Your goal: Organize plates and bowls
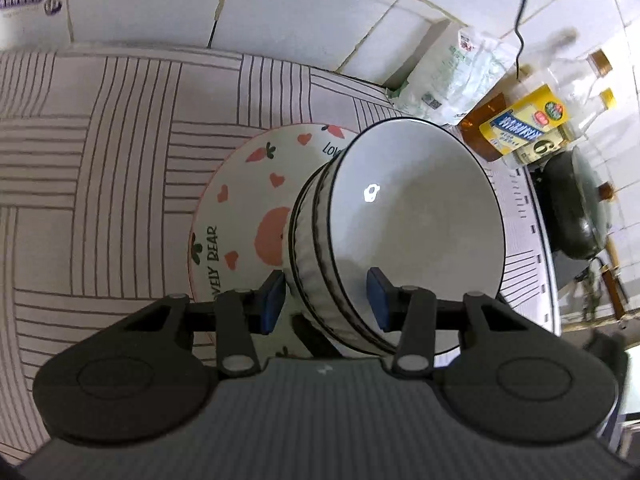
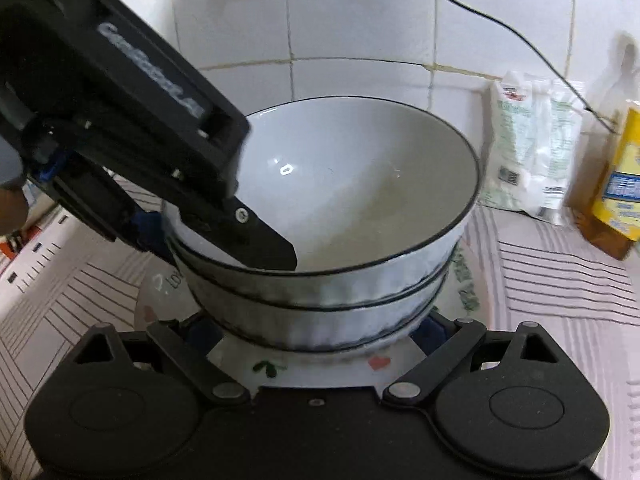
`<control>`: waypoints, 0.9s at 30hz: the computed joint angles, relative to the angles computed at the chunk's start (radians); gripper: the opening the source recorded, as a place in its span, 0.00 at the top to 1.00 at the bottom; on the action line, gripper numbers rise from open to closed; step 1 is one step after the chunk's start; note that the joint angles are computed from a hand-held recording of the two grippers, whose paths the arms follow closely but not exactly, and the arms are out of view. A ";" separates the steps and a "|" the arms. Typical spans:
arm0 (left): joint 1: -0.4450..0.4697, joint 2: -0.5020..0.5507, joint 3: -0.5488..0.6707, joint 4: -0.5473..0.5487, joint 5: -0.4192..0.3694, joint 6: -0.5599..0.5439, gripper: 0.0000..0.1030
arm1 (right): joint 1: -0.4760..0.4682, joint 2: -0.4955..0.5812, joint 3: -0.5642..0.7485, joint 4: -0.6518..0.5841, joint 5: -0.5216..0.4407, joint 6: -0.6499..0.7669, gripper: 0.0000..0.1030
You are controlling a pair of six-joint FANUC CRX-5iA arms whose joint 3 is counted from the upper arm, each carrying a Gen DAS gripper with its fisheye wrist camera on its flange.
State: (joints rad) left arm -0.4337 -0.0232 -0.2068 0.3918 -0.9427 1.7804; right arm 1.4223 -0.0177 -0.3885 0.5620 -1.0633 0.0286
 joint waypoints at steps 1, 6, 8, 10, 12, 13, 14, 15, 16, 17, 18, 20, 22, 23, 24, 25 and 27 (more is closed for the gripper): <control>-0.011 0.009 0.027 -0.036 -0.019 0.020 0.55 | 0.009 -0.005 0.010 -0.004 -0.019 -0.015 0.07; -0.054 0.067 0.173 -0.174 -0.137 0.104 0.58 | 0.053 -0.049 0.042 -0.031 -0.104 -0.015 0.07; -0.062 0.063 0.192 -0.203 -0.154 0.121 0.57 | 0.069 -0.069 0.054 -0.042 -0.147 0.003 0.07; -0.078 0.046 0.207 -0.254 -0.164 0.152 0.56 | 0.086 -0.098 0.056 -0.054 -0.174 -0.002 0.07; -0.088 0.027 0.217 -0.292 -0.180 0.191 0.56 | 0.091 -0.132 0.047 -0.063 -0.189 -0.007 0.07; -0.092 0.018 0.222 -0.308 -0.189 0.208 0.56 | 0.094 -0.148 0.038 -0.064 -0.196 -0.013 0.07; -0.099 0.007 0.228 -0.331 -0.195 0.229 0.55 | 0.099 -0.163 0.028 -0.061 -0.200 -0.025 0.07; -0.111 -0.003 0.237 -0.360 -0.202 0.253 0.54 | 0.103 -0.179 0.016 -0.056 -0.199 -0.039 0.07; -0.125 -0.010 0.253 -0.392 -0.216 0.280 0.54 | 0.107 -0.195 0.005 -0.052 -0.199 -0.050 0.07; -0.139 -0.016 0.269 -0.423 -0.234 0.307 0.54 | 0.103 -0.205 -0.002 -0.052 -0.198 -0.049 0.07; -0.155 -0.023 0.284 -0.453 -0.252 0.337 0.54 | 0.101 -0.209 -0.001 -0.052 -0.204 -0.046 0.07; -0.185 -0.036 0.309 -0.496 -0.282 0.401 0.53 | 0.103 -0.215 0.007 -0.046 -0.230 -0.038 0.07; -0.213 -0.054 0.321 -0.525 -0.296 0.440 0.52 | 0.121 -0.229 0.021 -0.035 -0.273 -0.030 0.07; -0.233 -0.057 0.333 -0.549 -0.309 0.457 0.52 | 0.124 -0.233 0.023 -0.026 -0.285 -0.024 0.06; -0.256 -0.058 0.350 -0.577 -0.329 0.476 0.51 | 0.130 -0.236 0.031 -0.019 -0.311 -0.017 0.06; -0.279 -0.057 0.367 -0.604 -0.349 0.496 0.51 | 0.130 -0.230 0.047 -0.016 -0.335 -0.003 0.06; -0.322 -0.060 0.390 -0.645 -0.376 0.532 0.49 | 0.121 -0.204 0.094 -0.033 -0.391 0.040 0.06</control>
